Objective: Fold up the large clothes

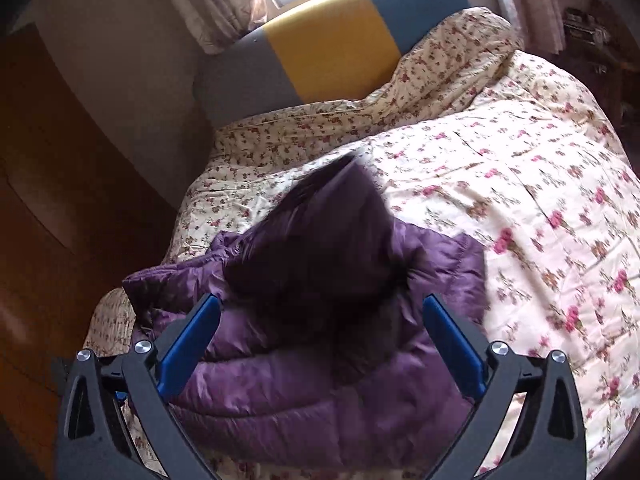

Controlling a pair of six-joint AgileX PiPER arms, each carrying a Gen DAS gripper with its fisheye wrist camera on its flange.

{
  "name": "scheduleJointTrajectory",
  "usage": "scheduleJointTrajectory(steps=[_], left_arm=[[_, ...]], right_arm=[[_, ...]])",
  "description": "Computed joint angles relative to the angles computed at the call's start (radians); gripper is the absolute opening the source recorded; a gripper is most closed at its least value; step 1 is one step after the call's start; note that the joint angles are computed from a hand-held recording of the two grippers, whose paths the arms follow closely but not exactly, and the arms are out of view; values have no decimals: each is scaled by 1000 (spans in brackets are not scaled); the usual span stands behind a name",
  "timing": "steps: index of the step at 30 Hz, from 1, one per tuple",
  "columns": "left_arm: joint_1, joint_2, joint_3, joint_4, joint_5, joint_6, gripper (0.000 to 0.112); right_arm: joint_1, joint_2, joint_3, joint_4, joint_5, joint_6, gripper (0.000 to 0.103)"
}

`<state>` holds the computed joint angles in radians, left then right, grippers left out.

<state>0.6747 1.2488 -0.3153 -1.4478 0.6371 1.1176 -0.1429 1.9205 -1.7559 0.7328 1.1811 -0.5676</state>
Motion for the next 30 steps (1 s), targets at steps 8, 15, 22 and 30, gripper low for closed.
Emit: scheduleJointTrajectory(steps=[8,15,22,30], left_arm=[[-122,70,0,-116,-44,77,73],[-75,55,43,-99,38,136,28],[-26,-68,91,33,87,47,21],[315,-298,193,345,368,-11,21]], right_arm=[[-39,-23,227,-112,-76,-63,101],[-67,-52,364,-69,-99,-154,36],[-92,-128,387,-96,-37,-202,17],[-164,-272,542,-144,7,-323,17]])
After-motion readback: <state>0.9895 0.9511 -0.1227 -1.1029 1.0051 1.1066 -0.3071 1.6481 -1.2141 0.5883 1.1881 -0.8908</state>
